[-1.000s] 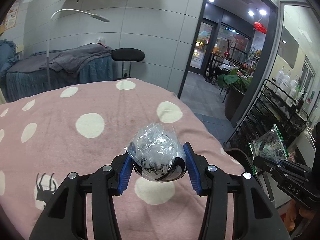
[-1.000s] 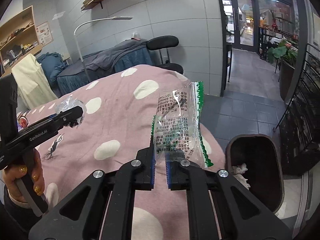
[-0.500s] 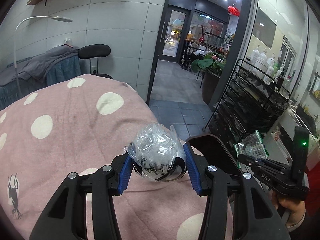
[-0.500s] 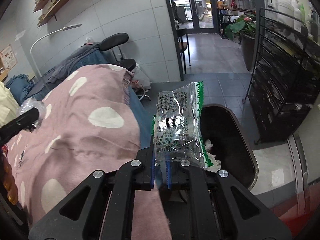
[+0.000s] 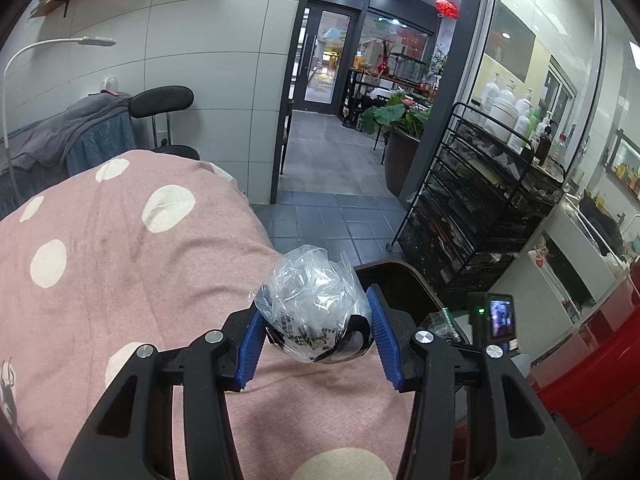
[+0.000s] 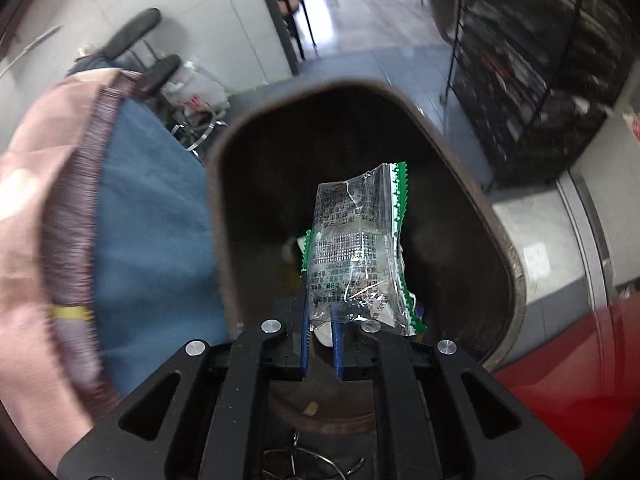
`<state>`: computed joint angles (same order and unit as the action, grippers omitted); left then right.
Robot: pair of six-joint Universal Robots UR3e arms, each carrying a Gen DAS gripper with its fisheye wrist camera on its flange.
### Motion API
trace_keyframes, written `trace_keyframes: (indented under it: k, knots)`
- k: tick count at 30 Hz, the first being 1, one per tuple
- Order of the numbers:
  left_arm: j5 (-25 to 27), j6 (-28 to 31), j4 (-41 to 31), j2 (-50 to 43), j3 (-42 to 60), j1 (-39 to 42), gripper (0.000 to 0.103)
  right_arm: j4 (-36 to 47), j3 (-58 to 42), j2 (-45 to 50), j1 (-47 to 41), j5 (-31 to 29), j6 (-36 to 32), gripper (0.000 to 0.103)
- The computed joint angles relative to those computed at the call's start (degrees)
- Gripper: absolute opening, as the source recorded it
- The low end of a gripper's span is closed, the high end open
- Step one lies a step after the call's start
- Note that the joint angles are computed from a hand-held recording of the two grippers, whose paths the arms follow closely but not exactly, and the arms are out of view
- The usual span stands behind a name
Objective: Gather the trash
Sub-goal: 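Open the right tool dropping the wrapper while the left tool drops the bag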
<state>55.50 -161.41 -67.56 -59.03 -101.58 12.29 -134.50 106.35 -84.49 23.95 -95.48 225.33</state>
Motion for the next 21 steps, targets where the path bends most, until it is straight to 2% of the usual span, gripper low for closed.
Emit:
trace_keyframes:
  k: [2, 5, 6, 7, 14, 21]
  knots:
    - [0.67, -0.71, 0.76, -0.75, 0.14, -1.36, 0.048, -1.12, 1.07, 1.05, -1.16, 1.0, -0.01, 0.012]
    - [1.8, -1.88, 1.9, -1.85, 0.49, -3.55, 0.048, -0.74, 1.02, 1.92, -1.47, 1.02, 0.91, 0.035]
    - [1.85, -1.98, 1.93, -2.15, 0.65, -3.89, 0.048, -0.86, 1.1, 1.87, -1.37, 0.8, 1.3, 0.05]
    - [2.02, -2.26, 2.06, -2.57, 0.82, -4.52, 0.048, -1.41, 1.42, 1.71, -1.08, 0.52, 1.91, 0.056]
    - [5.45, -5.37, 5.11, -7.3, 2.4, -11.96, 0.048, 0.45, 0.98, -0.64, 2.23, -1.19, 4.77, 0.057]
    - [9.07, -8.51, 7.74, -15.5, 6.51, -21.54, 0.048, 3.32, 1.29, -4.91, 5.71, -4.4, 7.95, 0.062]
